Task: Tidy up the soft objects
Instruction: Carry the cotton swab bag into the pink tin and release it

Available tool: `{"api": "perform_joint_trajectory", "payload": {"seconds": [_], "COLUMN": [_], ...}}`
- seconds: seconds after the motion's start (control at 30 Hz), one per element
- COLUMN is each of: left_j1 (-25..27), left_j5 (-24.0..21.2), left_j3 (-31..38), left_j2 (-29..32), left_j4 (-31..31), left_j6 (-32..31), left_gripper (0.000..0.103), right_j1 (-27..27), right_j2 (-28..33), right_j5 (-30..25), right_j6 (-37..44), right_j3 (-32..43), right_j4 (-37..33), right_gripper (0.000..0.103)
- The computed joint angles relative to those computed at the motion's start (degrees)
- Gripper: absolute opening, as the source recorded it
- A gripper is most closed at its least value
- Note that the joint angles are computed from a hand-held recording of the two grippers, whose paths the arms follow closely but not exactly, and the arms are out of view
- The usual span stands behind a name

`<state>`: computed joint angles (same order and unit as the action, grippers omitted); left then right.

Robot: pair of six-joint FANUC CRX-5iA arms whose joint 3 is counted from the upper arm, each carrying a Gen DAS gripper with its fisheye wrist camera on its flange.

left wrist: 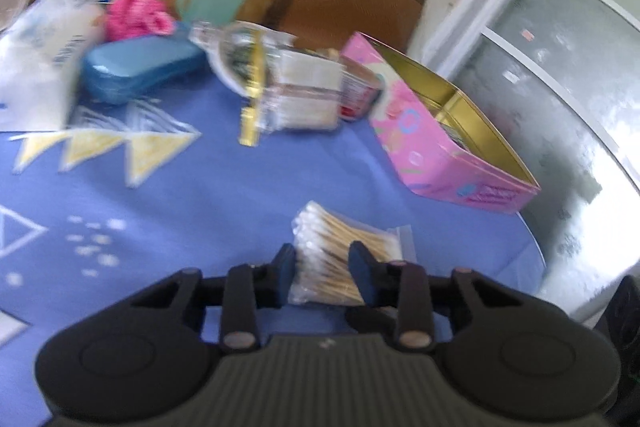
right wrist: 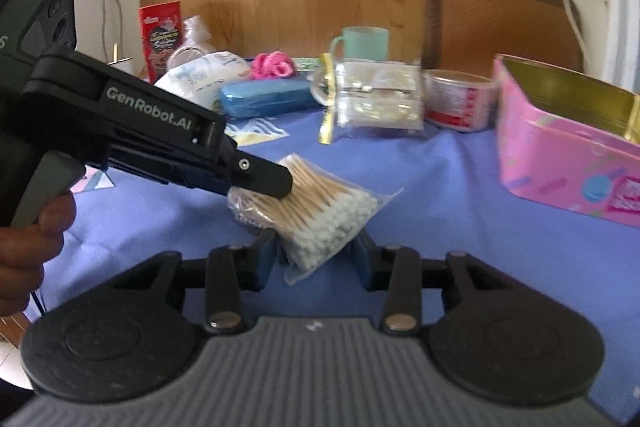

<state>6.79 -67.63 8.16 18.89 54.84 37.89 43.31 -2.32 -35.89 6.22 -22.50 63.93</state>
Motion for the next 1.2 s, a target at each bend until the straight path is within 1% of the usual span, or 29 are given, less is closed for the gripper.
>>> {"api": "perform_joint_trajectory", "payload": {"seconds": [0.1, 0.17, 0.33, 0.47, 0.63, 0.67, 0.73, 0.8, 0.83, 0.87, 0.9, 0.93, 1.0, 1.03, 1.1, 1.17, 1.2], "left_j1": [-2.6, -4.8, -10.1, -13.3, -15.8, -16.0, -16.3, -16.6, -16.5, -16.3, -16.3, -16.3, -16.3, -16.3, -16.9, -18.0, -18.6], "left_j5": [-0.4, -0.5, 0.6, 1.6, 2.1, 2.5, 4.6, 6.1, 5.4, 3.6, 3.4, 3.3, 3.6, 3.8, 4.5, 6.4, 7.1], "left_j3": [0.0, 0.9, 2.3, 4.0, 6.4, 6.3, 4.6, 3.2, 3.4, 4.4, 4.6, 4.8, 5.2, 6.0, 9.7, 14.4, 17.4], "left_j2": [0.0, 0.3, 0.2, 0.9, 2.5, 2.4, 1.2, 0.1, 0.2, 0.6, 0.2, -0.3, -1.1, -1.0, 0.3, 2.8, 4.7], "left_j4": [0.3, -0.2, -0.8, -1.7, -5.7, -6.2, -6.6, -7.1, -7.3, -7.6, -8.0, -7.7, -5.0, -3.6, -2.4, -3.0, -4.1], "left_j6": [-0.3, 0.0, -1.8, -1.1, 1.0, 0.7, -1.4, -3.1, -3.2, -2.5, -2.0, -2.7, -6.2, -7.3, -7.3, -6.2, -4.5], "left_gripper": [0.031, 0.031, 0.031, 0.031, 0.032, 0.032, 0.039, 0.041, 0.038, 0.037, 0.038, 0.038, 0.038, 0.038, 0.038, 0.038, 0.039], "right_j1": [0.3, 0.2, -0.6, -2.2, -4.4, -4.5, -5.4, -6.3, -6.6, -6.4, -6.8, -7.2, -8.3, -9.4, -12.9, -16.8, -18.9], "right_j2": [-3.0, -5.0, -9.5, -11.4, -12.0, -12.2, -13.0, -13.4, -13.7, -13.9, -14.4, -15.1, -16.1, -16.3, -15.6, -13.5, -11.9], "right_j5": [-3.3, -5.7, -10.0, -11.4, -10.3, -10.2, -8.4, -7.0, -6.5, -6.5, -5.7, -4.9, -4.6, -4.0, -1.4, 2.0, 4.2], "right_j6": [-3.8, -4.9, -7.6, -8.5, -7.7, -7.6, -8.8, -9.9, -10.2, -10.5, -10.9, -11.2, -11.9, -12.1, -11.3, -9.7, -8.6], "right_j3": [-3.3, -5.0, -8.7, -10.8, -12.2, -12.5, -14.0, -14.9, -15.5, -15.6, -15.8, -15.9, -15.8, -15.5, -13.3, -10.3, -8.6], "right_j4": [2.5, 2.6, 4.3, 5.9, 4.2, 4.2, 5.5, 7.3, 8.1, 8.4, 8.7, 9.5, 14.0, 16.2, 18.9, 19.4, 18.6], "right_gripper": [0.044, 0.044, 0.044, 0.044, 0.044, 0.044, 0.044, 0.044, 0.044, 0.043, 0.043, 0.043, 0.043, 0.043, 0.043, 0.043, 0.043]}}
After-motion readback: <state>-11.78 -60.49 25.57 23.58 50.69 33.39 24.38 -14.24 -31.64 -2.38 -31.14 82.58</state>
